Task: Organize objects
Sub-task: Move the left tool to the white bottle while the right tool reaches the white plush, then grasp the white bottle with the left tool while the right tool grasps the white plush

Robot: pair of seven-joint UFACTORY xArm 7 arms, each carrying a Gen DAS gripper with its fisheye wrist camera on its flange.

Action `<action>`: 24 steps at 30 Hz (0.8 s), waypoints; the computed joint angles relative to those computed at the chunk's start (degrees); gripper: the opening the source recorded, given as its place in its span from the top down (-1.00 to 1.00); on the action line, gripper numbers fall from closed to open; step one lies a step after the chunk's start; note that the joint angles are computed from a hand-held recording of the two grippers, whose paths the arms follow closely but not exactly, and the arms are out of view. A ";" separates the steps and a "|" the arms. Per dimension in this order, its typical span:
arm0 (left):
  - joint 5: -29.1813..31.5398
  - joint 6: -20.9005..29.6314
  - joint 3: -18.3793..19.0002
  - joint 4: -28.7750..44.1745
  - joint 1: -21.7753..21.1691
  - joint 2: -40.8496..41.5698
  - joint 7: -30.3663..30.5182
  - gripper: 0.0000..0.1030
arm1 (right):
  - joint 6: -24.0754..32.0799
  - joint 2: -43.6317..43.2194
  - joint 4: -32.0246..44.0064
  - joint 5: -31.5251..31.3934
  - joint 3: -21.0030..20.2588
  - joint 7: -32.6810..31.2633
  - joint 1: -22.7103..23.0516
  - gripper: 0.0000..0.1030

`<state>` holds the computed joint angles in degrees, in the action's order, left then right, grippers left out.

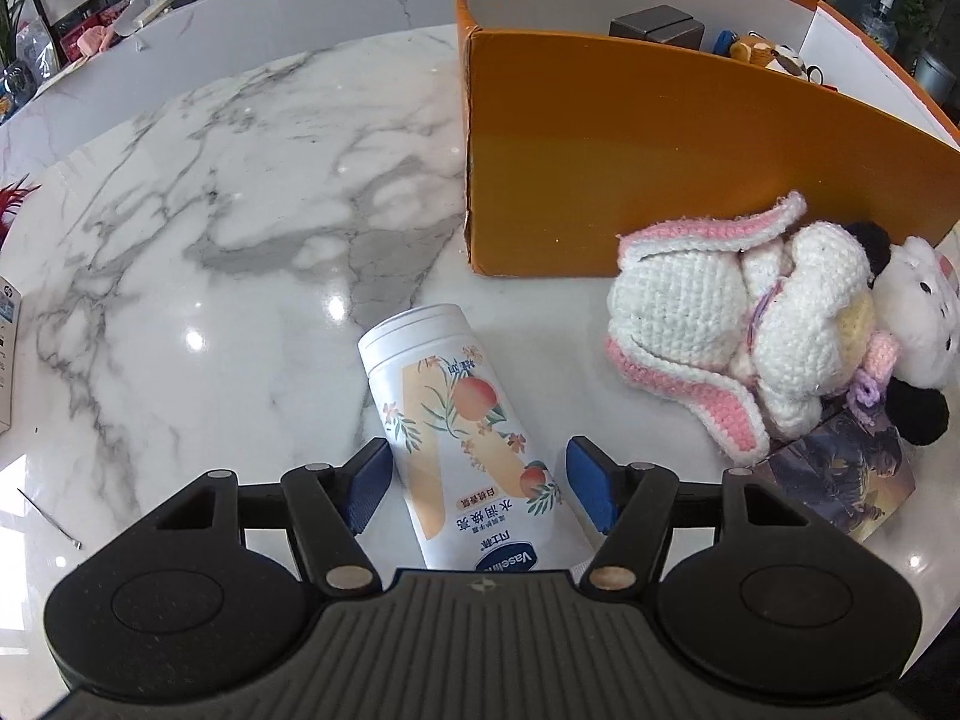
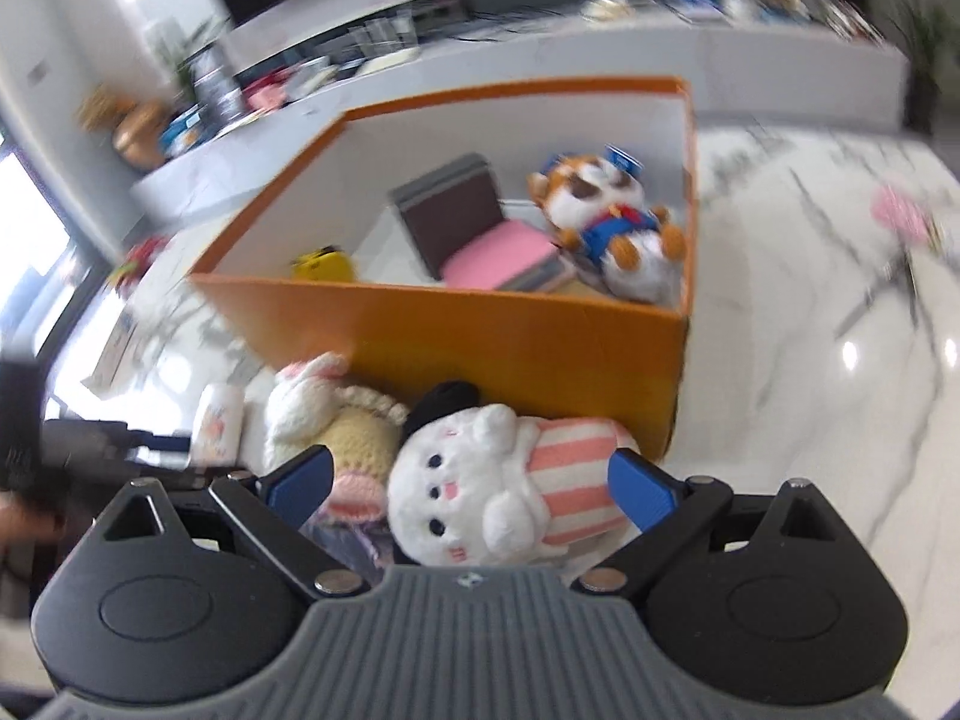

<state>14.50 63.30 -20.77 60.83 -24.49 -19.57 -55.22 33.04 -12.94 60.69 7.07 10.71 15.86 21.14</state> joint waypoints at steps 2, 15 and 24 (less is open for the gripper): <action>-0.09 -0.17 0.05 -0.10 -0.06 -0.10 0.02 -0.48 | 0.00 0.90 0.18 -1.58 0.84 3.32 -0.69 -0.90; 0.41 -0.06 -0.05 -0.47 0.10 -0.34 -0.14 -0.58 | 0.21 3.81 0.28 -18.36 2.91 19.19 -1.58 -0.99; 1.47 -0.71 -0.45 -0.50 0.08 0.12 -0.35 -0.63 | 0.96 3.03 -2.35 -2.36 -1.05 9.17 -0.19 -0.98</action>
<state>15.97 62.59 -21.22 60.33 -24.41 -19.45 -55.57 34.00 -9.92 58.34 4.70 9.66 25.03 20.96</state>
